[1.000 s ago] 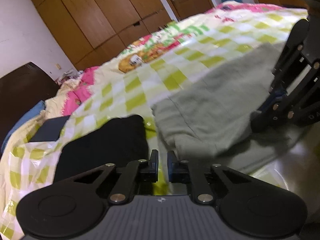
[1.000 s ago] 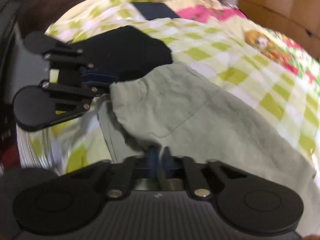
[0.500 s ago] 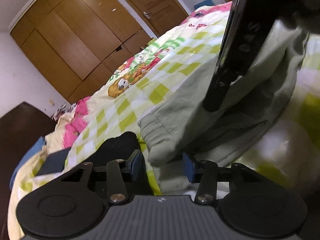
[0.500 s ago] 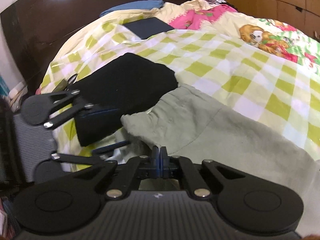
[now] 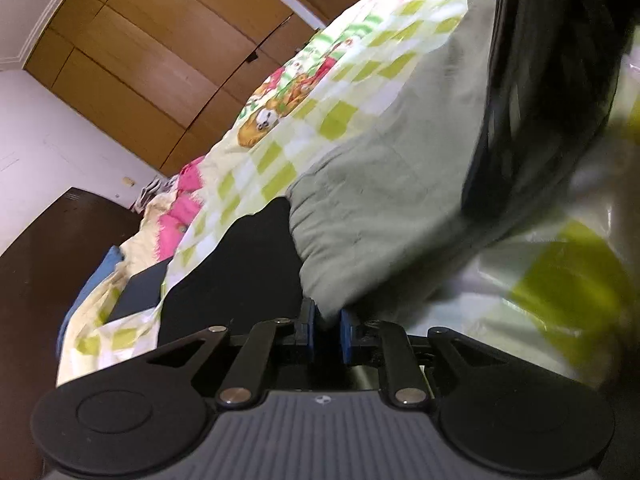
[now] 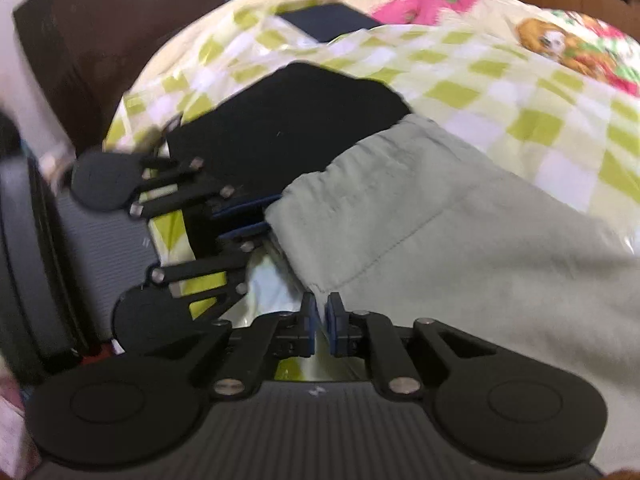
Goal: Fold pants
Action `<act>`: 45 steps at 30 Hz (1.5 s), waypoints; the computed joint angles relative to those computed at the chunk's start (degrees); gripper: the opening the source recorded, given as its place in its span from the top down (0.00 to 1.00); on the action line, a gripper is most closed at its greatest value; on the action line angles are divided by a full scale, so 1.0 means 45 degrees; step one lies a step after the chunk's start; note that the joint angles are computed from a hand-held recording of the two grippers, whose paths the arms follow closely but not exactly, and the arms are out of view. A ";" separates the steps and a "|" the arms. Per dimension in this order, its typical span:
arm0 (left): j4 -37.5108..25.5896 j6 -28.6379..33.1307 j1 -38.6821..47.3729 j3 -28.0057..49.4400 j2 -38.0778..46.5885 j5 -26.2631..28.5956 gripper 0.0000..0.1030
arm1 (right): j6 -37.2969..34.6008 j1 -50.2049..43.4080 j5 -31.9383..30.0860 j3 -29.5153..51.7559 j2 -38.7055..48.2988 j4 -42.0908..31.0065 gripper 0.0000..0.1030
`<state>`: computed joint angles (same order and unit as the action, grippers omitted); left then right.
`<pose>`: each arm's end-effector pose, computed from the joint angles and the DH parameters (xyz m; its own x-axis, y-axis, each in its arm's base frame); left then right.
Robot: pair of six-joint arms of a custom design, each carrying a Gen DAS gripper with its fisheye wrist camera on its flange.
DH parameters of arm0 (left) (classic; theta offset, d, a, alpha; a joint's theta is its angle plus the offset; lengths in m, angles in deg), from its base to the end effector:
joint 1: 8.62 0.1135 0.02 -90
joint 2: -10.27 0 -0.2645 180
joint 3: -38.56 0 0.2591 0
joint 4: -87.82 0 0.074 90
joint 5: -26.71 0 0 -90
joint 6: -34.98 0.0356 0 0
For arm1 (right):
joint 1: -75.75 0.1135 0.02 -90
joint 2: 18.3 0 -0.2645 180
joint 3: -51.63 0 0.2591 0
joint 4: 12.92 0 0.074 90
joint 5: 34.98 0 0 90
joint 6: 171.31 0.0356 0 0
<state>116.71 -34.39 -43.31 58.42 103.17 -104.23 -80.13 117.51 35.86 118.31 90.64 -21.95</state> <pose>0.1624 -0.0840 0.0596 -0.5207 0.6841 -0.5107 0.2423 0.6920 0.6800 0.2644 0.2518 0.1055 -0.5981 -0.5079 -0.6200 -0.7701 0.5785 0.2689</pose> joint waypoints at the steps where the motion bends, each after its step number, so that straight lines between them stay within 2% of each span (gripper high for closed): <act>1: -0.1068 -0.0506 -0.0077 0.0044 -0.0777 -0.0132 0.68 | -0.0049 -0.0300 -0.0088 -0.0317 -0.0508 -0.0047 0.90; 5: -0.5137 -0.2361 -0.0297 0.0487 -0.4122 -0.0839 0.67 | -0.0222 -0.2554 -0.0921 -0.1619 -0.2740 -0.0286 0.75; 8: -0.6330 -0.3122 -0.0589 0.1310 -0.4859 -0.1132 0.64 | -0.0664 -0.4822 -0.0899 -0.1884 -0.3359 -0.0314 0.71; 11: -0.5314 -0.3283 -0.1071 0.2505 -0.3269 -0.0870 0.62 | -0.0932 -0.7029 -0.1430 -0.0858 -0.1966 -0.0399 0.66; 14: -0.3684 -0.3368 -0.1543 0.3975 -0.0508 -0.0266 0.62 | -0.1136 -0.8714 -0.3032 0.1255 0.0304 -0.1635 0.66; 17: -0.2956 -0.3335 -0.1615 0.5497 0.1878 0.0417 0.62 | -0.2561 -0.9595 -0.4476 0.3461 0.1950 -0.4485 0.66; 21: -0.3091 -0.3567 -0.1633 0.6913 0.3648 0.1019 0.62 | -0.6525 -1.0065 -0.5911 0.6522 0.3847 -0.9992 0.66; 22: -0.3046 -0.3562 -0.1667 0.7130 0.3951 0.1061 0.62 | -0.7080 -1.0015 -0.5818 0.6674 0.3978 -1.0399 0.65; 24: -0.3020 -0.3589 -0.1838 0.7444 0.4336 0.0870 0.62 | -0.7526 -0.9935 -0.5497 0.6784 0.3952 -1.0351 0.63; 27: -0.2839 -0.3876 -0.1893 0.7561 0.4664 0.0851 0.62 | -0.7423 -1.0272 -0.6396 0.7250 0.3986 -1.0015 0.63; 30: -0.2854 -0.4265 -0.1897 0.7649 0.4905 0.0796 0.62 | -0.7578 -1.0325 -0.5654 0.8444 0.4784 -1.0347 0.60; 34: -0.2818 -0.4704 -0.2000 0.7689 0.5160 0.0676 0.62 | -0.9266 -1.0265 -0.5154 1.0526 0.6260 -1.3506 0.60; 38: -0.2539 -0.4602 -0.2056 0.7780 0.5510 0.0580 0.62 | -1.2024 -1.0057 -0.5842 1.1676 0.7080 -1.6895 0.60; 41: -0.2470 -0.4623 -0.2059 0.7792 0.5577 0.0575 0.62 | -1.2292 -0.9893 -0.6037 1.1783 0.7289 -1.6860 0.60; 43: -0.2520 -0.4838 -0.2056 0.7800 0.5563 0.0600 0.62 | -1.1753 -0.9804 -0.6726 1.2630 0.8054 -1.7094 0.60; 45: -0.2496 -0.4834 -0.2106 0.7816 0.5616 0.0521 0.62 | -1.2068 -0.9540 -0.7457 1.4922 0.9788 -1.9384 0.59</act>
<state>105.48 -56.14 -52.78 93.59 128.44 -101.88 -134.43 74.58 2.31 185.46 134.69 -109.18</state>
